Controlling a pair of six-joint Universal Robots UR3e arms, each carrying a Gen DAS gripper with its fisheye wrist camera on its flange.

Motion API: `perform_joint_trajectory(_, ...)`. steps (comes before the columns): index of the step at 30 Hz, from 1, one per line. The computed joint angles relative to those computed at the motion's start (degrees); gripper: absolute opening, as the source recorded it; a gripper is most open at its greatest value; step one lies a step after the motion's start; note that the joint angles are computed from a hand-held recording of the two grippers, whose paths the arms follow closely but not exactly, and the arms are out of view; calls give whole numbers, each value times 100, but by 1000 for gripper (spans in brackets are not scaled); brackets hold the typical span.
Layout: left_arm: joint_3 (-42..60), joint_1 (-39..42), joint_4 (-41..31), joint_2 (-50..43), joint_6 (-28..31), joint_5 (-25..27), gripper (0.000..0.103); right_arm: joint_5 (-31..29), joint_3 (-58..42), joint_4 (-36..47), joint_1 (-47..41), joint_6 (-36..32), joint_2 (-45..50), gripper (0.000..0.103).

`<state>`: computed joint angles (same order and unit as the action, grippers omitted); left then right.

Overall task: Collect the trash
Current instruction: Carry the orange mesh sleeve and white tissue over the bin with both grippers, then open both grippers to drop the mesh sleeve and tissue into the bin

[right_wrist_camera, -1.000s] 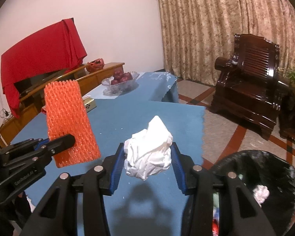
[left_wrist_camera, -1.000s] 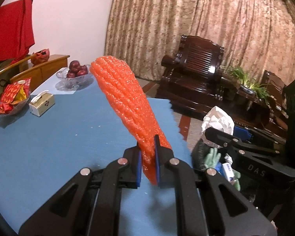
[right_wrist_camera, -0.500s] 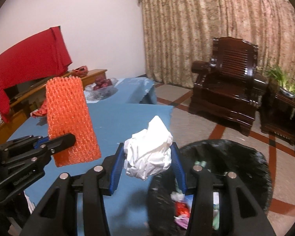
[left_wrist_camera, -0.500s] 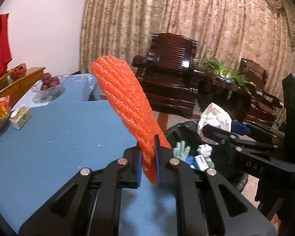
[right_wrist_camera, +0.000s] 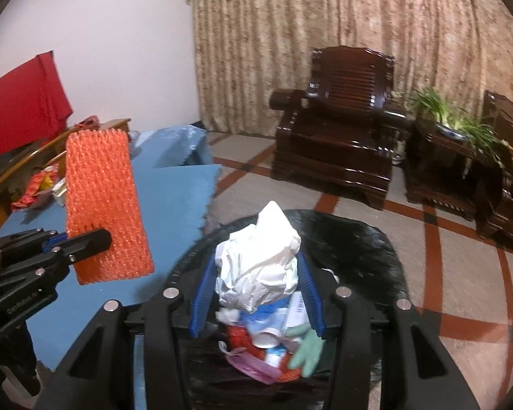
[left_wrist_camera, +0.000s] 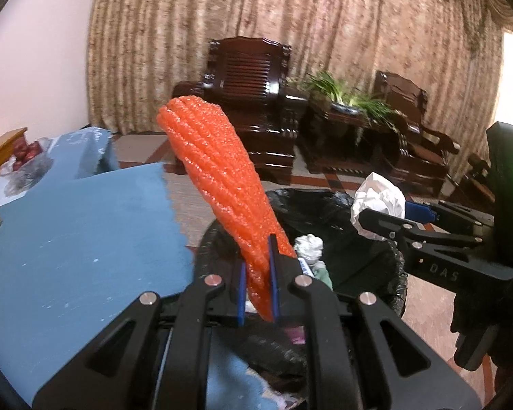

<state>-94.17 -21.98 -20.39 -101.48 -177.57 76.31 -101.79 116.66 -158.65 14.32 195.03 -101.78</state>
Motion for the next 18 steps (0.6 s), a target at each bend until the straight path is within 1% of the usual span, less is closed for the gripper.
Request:
perform_joint_trajectory(8, 1117, -457, -111, -1223, 18, 118, 10, 402, 657, -90, -828, -264, -373, 46)
perform_joint_trajectory(13, 1673, -519, -235, -1736, -5, 41, 10, 613, 843, -213, -1204, -446, -370, 46)
perform_joint_trajectory(15, 2027, -565, -414, -1977, -34, -7, 10, 651, 872, -273, -1273, -483, -296, 46)
perform_joint_trajectory(16, 2135, -573, -475, -2062, -36, -29, 11, 683, 883, -301, -1319, -515, -272, 47)
perform_joint_trajectory(18, 2351, -561, -620, -2233, -31, -142, 16, 701, 900, -378, -1383, -580, -196, 49)
